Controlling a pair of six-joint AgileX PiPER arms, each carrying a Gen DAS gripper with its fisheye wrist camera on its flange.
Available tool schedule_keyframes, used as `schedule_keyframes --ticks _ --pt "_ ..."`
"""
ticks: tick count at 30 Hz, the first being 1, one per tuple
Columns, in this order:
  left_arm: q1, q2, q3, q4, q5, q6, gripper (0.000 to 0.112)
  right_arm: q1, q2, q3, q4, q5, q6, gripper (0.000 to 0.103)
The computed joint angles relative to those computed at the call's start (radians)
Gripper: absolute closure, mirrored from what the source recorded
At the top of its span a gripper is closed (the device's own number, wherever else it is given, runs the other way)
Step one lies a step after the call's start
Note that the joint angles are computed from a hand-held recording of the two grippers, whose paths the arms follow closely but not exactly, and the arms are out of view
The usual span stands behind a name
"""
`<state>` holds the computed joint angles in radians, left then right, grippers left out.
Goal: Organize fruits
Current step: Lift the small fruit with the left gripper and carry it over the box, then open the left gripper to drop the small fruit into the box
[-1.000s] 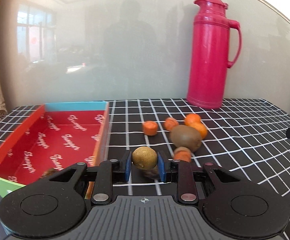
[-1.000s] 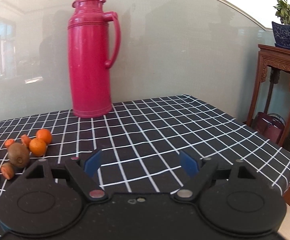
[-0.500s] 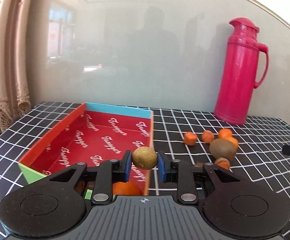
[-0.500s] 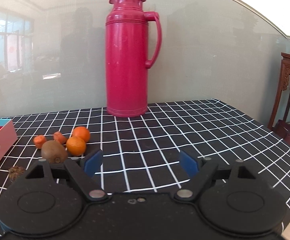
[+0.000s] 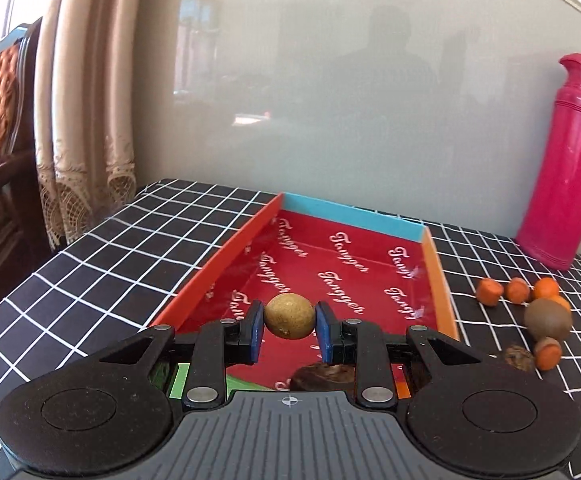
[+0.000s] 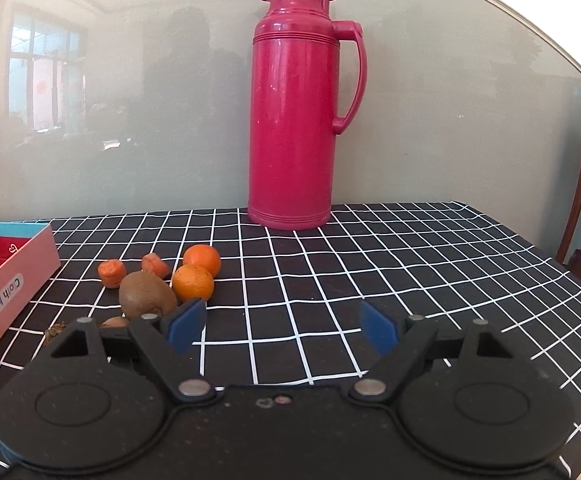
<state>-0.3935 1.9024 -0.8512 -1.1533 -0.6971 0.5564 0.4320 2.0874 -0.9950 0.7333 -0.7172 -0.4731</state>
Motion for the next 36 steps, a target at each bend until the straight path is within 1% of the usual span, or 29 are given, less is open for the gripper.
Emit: schedule_keyframes --ticks 4,6,11,12,13,14,15,16,18,23,25,28,32,36 --pt "0.002 0.005 0.002 -0.004 -0.009 0.007 0.085 0.001 -0.002 -0.001 -0.002 0.001 0.007 0.019" --pt "-0.008 0.008 0.003 -0.015 -0.027 0.012 0.084 0.000 -0.003 0.002 -0.010 0.001 0.014 0.019" --pt "-0.010 -0.006 0.022 -0.007 -0.021 0.014 0.084 0.010 -0.001 -0.009 -0.003 0.010 0.016 0.019" --pt "-0.010 -0.010 0.029 -0.001 -0.024 0.009 0.081 0.012 0.000 -0.012 -0.002 0.014 0.016 0.019" --pt "-0.012 -0.015 0.038 0.007 -0.031 -0.001 0.073 0.017 0.002 -0.015 -0.003 0.015 0.015 0.019" --pt "-0.014 -0.020 0.048 0.013 -0.042 -0.008 0.067 0.023 0.003 -0.018 0.000 0.013 0.010 0.019" --pt "-0.018 -0.023 0.058 0.018 -0.059 -0.015 0.057 0.029 0.006 -0.021 0.003 0.012 0.005 0.019" --pt "-0.022 -0.025 0.068 0.021 -0.076 -0.018 0.054 0.035 0.008 -0.027 0.008 0.014 -0.001 0.019" --pt "-0.013 -0.030 0.076 0.023 -0.066 -0.013 0.054 0.044 0.013 -0.038 0.013 0.022 -0.005 0.019" --pt "-0.015 -0.050 0.113 0.070 -0.074 -0.058 0.054 0.067 0.026 -0.060 0.032 0.028 -0.029 0.019" --pt "-0.026 -0.059 0.122 0.096 -0.063 -0.065 0.054 0.075 0.032 -0.070 0.043 0.034 -0.041 0.019" --pt "-0.049 -0.080 0.147 0.174 -0.049 -0.133 0.054 0.083 0.033 -0.072 0.048 0.029 -0.051 0.019" --pt "-0.095 -0.080 0.143 0.213 -0.042 -0.148 0.054 0.077 0.027 -0.065 0.043 0.027 -0.041 0.019" --pt "-0.134 -0.056 0.103 0.190 -0.038 -0.111 0.054 0.069 0.021 -0.055 0.042 0.025 -0.035 0.019"
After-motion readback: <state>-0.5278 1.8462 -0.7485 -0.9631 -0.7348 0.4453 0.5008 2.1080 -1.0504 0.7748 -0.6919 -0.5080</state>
